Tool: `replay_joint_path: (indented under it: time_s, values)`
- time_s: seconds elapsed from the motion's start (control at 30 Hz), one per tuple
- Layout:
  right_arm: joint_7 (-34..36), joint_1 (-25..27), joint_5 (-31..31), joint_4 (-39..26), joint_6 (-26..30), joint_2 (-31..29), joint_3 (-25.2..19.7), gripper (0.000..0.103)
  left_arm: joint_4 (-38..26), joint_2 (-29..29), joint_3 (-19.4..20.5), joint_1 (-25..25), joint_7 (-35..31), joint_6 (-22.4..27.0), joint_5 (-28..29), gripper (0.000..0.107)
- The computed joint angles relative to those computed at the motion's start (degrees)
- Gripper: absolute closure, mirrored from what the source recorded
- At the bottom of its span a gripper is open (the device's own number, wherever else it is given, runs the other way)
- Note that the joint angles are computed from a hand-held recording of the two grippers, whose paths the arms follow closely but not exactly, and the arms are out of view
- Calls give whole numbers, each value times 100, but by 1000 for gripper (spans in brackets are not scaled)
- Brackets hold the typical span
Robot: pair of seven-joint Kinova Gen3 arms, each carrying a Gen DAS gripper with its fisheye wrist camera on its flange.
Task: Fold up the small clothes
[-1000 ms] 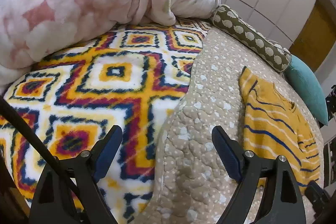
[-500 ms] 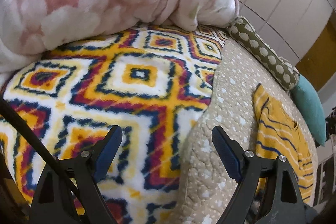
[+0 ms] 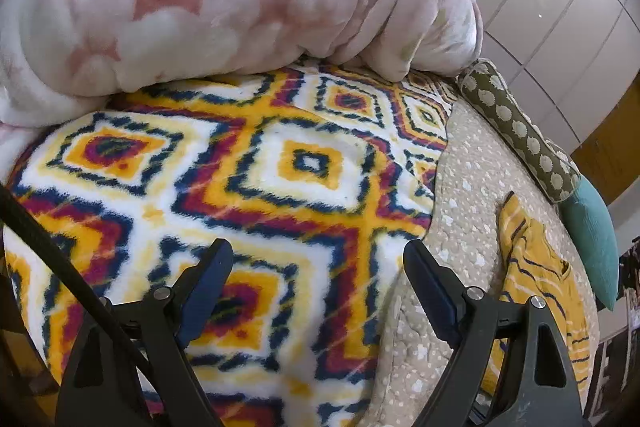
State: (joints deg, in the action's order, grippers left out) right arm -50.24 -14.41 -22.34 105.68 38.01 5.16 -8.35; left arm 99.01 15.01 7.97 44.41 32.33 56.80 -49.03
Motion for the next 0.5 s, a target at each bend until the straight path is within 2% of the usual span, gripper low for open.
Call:
replay_joint_path:
  time_s: [0.17, 0.27, 0.4, 0.5]
  values:
    - [392, 374, -393, 330, -42, -452, 316, 99, -101, 51, 19, 71, -39, 60, -71, 21]
    - [182, 582, -217, 559, -384, -696, 574, 99, -216, 106, 31, 159, -134, 90, -194, 21]
    - [-103, 1103, -386, 426, -335, -548, 1058, 98, -548, 299, 73, 305, -557, 88, -341, 21]
    - [-193, 1530, -602, 331, -282, -365, 1230, 98, -862, 551, 36, 502, -910, -20, -449, 21]
